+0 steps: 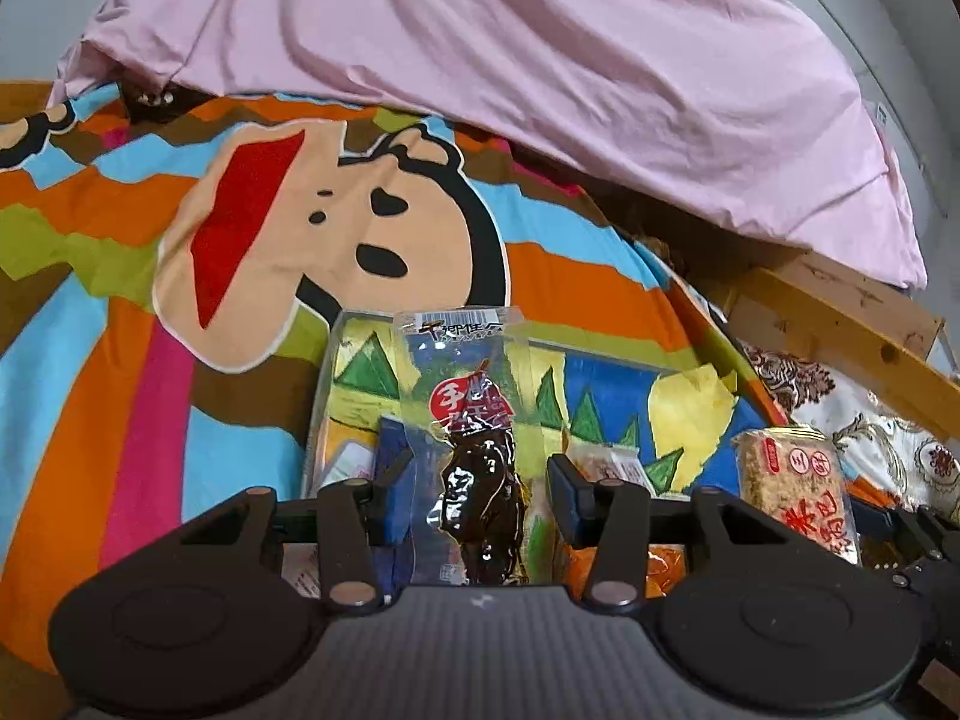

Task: Organize snacks

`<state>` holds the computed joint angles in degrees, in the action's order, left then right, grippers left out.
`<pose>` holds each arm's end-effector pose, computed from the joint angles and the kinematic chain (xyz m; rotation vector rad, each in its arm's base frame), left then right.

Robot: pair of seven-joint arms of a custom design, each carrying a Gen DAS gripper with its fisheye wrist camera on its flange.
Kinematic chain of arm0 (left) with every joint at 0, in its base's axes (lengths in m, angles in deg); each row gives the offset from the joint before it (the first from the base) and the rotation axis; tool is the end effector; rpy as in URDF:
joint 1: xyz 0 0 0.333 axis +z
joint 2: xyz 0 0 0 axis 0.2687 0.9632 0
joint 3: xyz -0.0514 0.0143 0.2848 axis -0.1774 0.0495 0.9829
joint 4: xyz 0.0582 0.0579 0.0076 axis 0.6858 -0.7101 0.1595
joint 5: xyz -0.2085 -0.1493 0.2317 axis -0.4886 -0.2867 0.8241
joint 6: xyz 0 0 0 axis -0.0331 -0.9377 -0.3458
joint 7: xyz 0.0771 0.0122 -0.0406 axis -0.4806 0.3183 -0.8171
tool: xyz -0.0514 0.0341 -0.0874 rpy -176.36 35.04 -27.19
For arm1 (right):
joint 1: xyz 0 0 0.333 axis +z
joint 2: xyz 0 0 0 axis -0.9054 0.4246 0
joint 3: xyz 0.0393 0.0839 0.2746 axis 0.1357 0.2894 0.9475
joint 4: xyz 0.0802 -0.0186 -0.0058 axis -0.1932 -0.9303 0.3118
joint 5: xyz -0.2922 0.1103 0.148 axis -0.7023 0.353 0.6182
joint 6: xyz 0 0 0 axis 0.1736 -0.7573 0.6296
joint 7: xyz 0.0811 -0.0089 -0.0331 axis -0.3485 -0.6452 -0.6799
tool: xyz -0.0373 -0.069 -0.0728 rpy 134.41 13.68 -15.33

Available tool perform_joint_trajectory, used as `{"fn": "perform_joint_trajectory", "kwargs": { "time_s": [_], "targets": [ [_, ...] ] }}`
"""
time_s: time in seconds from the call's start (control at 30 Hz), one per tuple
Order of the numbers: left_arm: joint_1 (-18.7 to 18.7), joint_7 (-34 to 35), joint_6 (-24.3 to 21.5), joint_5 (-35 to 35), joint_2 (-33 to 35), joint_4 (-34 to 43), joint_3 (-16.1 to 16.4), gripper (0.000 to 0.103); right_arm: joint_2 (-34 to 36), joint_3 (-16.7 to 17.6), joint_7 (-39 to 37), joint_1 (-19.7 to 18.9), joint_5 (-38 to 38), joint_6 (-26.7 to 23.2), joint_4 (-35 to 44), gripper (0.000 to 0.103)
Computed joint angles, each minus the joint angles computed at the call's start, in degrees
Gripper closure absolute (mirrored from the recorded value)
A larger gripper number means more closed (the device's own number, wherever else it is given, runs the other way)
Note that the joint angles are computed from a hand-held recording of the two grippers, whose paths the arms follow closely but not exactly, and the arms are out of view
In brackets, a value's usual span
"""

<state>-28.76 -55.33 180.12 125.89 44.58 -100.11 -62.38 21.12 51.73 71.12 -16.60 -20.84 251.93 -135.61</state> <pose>0.5146 -0.4739 0.4639 -1.9162 1.0080 -1.0216 0.6130 0.3513 0.4626 -1.8582 0.9468 -0.9522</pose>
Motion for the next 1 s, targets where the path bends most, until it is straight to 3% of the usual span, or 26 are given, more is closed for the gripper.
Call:
{"fn": "perform_joint_trajectory", "kwargs": {
  "time_s": [0.3, 0.77, 0.9, 1.0],
  "targets": [
    [0.3, 1.51, 1.1, -1.76, 1.32, 1.11, 0.15, 0.053, -0.11, 2.81, 0.33, -1.74, -1.71, -1.23, 0.57, 0.023],
    [0.37, 2.29, 2.06, -3.41, 1.76, 1.38, 0.62, 0.052, -0.05, 3.26, 2.03, -2.14, -3.96, -1.43, 0.85, 0.022],
    [0.52, 2.13, 2.52, -3.36, 1.72, 1.26, 0.69, 0.051, 0.23, 1.62, 2.09, -0.91, -3.63, -1.25, 0.78, 0.018],
    [0.47, 0.94, 3.23, -2.66, 1.3, 0.49, 0.89, 0.041, 0.38, -0.16, 2.95, 0.29, -3.03, -1.11, 0.66, 0.013]
  ]
}}
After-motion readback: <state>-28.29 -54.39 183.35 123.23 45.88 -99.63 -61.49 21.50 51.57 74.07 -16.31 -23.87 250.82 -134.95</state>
